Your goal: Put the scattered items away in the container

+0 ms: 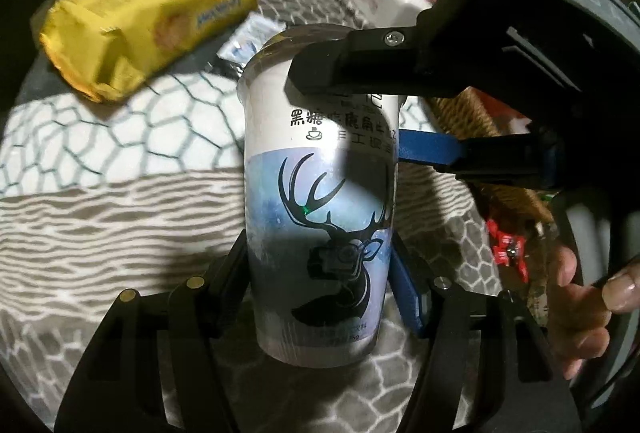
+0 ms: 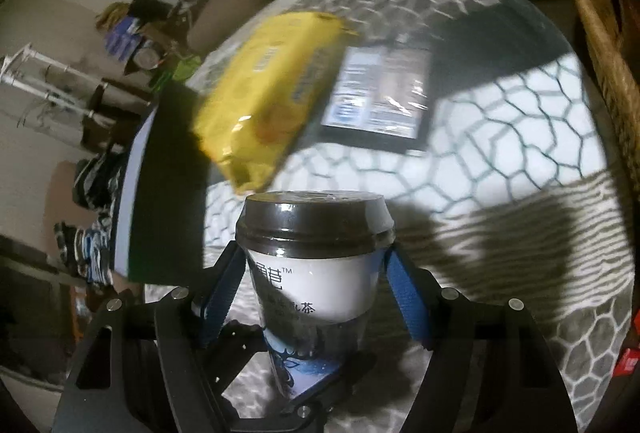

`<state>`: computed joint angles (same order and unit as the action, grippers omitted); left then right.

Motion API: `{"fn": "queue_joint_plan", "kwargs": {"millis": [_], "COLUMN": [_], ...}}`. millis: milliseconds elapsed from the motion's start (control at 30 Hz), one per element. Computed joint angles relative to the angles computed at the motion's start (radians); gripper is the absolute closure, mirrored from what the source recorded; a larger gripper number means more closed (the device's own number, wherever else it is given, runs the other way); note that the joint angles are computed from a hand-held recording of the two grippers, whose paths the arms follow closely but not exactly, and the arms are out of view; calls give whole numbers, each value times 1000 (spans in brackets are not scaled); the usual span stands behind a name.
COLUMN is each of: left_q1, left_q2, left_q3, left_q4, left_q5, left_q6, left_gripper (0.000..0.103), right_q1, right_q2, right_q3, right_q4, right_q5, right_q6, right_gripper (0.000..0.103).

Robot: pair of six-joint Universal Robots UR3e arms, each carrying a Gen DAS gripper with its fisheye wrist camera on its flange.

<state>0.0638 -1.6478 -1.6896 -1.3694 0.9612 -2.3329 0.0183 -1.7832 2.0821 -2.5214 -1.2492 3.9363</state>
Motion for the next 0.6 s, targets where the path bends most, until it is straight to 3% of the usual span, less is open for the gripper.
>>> {"fn": "queue_joint_plan", "kwargs": {"millis": [200,400,600], "left_q1": [-34,-15,134], "left_q2": [-29,-31,48], "left_q3": [-35,-6,43], "left_q4": [64,15,-120], "left_q5": [12,-1,-50], "left_q6": [-42,-22,129], "left_gripper": [42,37,25], "right_q1": [-85,-52,-75], "right_q2": [-34,-6,-105], "right_q3": [154,100,14], "right_q4": [-113,-78,73], "right_q5": [75,41,37], "right_q6": [-15,-7,-37], "right_gripper": [29,27,21]}}
